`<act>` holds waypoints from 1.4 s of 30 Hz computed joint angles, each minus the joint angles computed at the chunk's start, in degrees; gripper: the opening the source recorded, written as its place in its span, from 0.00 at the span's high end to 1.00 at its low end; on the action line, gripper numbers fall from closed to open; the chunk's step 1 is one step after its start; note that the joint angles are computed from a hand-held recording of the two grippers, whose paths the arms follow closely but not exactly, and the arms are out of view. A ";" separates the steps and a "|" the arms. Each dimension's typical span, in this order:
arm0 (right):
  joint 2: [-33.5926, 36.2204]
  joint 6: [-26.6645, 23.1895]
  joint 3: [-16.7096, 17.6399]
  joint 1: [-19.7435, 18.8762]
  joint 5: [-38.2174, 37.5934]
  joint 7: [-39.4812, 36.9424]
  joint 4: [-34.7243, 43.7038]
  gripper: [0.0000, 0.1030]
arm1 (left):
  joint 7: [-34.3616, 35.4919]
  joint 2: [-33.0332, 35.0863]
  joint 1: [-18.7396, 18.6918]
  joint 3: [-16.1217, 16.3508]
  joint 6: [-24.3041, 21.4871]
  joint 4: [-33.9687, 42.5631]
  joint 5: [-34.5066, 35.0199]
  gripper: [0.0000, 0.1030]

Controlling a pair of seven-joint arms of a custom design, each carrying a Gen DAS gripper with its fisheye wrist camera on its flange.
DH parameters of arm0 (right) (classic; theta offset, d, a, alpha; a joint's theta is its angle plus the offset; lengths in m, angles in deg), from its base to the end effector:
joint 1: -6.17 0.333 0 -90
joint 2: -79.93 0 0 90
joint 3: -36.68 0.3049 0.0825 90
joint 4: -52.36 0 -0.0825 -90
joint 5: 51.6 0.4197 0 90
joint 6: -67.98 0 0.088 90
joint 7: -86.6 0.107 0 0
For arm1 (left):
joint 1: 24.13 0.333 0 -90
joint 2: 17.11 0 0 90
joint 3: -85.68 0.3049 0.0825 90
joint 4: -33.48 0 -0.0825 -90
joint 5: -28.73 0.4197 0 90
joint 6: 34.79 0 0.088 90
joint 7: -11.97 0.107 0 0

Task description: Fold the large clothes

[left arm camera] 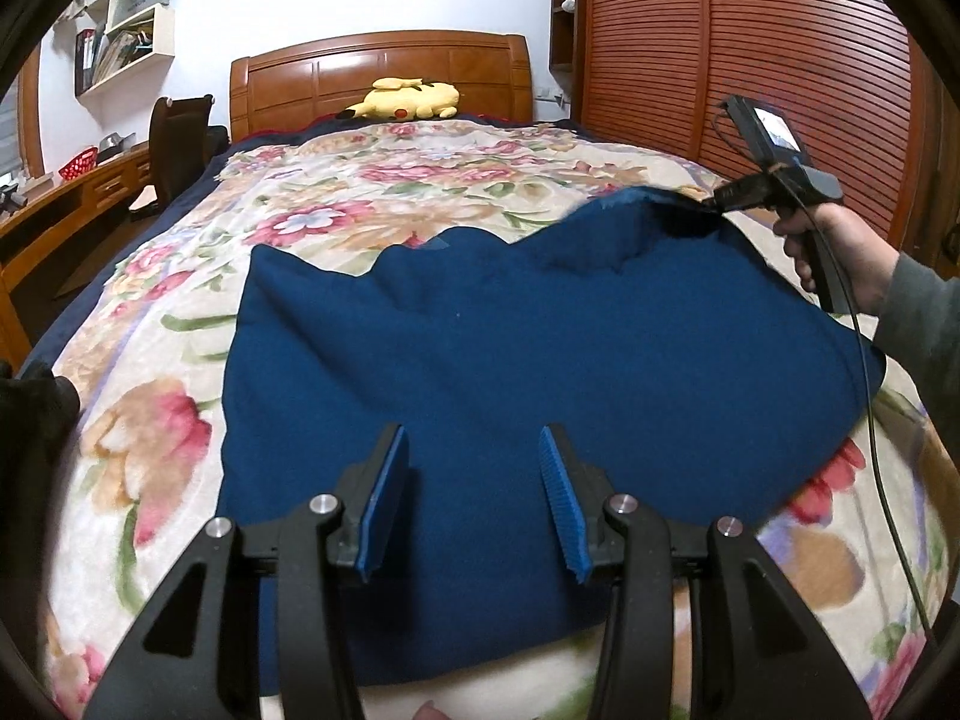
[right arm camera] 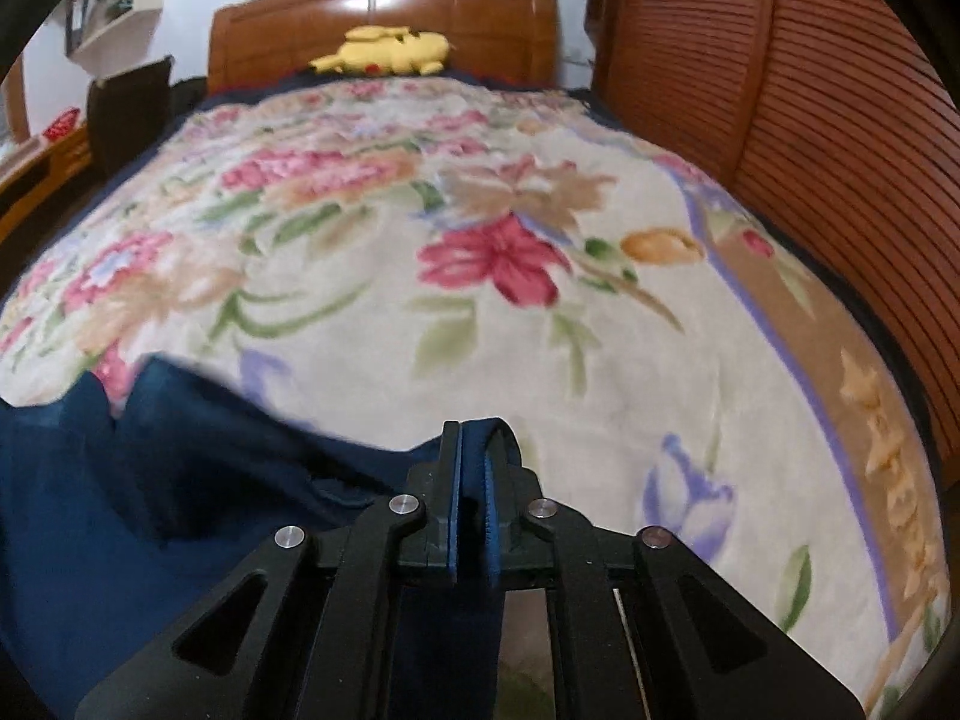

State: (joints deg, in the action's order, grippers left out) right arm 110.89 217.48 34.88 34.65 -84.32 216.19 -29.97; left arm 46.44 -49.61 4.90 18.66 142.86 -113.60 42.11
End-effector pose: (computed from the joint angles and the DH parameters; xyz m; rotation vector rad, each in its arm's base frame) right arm 0.6882 0.3644 0.4243 -1.9536 1.6172 -0.7488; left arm 0.3879 -0.3284 0.3869 -1.6359 1.7636 -0.9004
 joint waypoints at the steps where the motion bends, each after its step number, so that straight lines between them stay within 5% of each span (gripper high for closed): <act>1: -0.61 -0.21 -0.59 0.65 -1.08 0.76 -0.96 0.76 | -0.15 -0.15 -0.18 0.06 -0.08 -0.07 -0.09 0.57; 2: -1.34 -0.99 -1.53 1.63 -2.93 2.02 -1.95 0.53 | -0.18 -0.29 -0.63 0.47 -0.07 -0.30 -0.18 0.57; 3: -2.01 -0.55 -1.13 1.33 -3.11 1.81 -3.03 0.45 | -0.16 -0.38 -0.96 0.78 0.01 -0.50 -0.18 0.57; 9: -11.16 4.66 0.85 -0.09 -5.59 2.00 -16.31 0.43 | -0.47 -1.58 -3.22 2.61 -0.19 -1.85 -0.51 0.57; 21: -30.37 15.41 6.85 -2.79 -16.29 17.09 -41.36 0.42 | -1.65 -3.58 -8.58 7.13 -2.29 -5.58 -0.02 0.56; 33: -34.76 15.31 11.73 -6.13 -34.15 38.93 -48.01 0.34 | -4.71 -7.26 -18.13 15.75 -5.28 -12.44 1.25 0.56; 42: -35.97 14.09 11.19 -6.30 -33.11 32.83 -50.40 0.25 | -5.77 -5.62 -19.26 17.39 -7.49 -12.16 3.79 0.55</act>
State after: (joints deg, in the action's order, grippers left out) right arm 74.92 231.57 46.06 28.35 -117.43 249.02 -80.37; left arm 40.67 -55.23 -14.36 36.05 135.37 -125.76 45.90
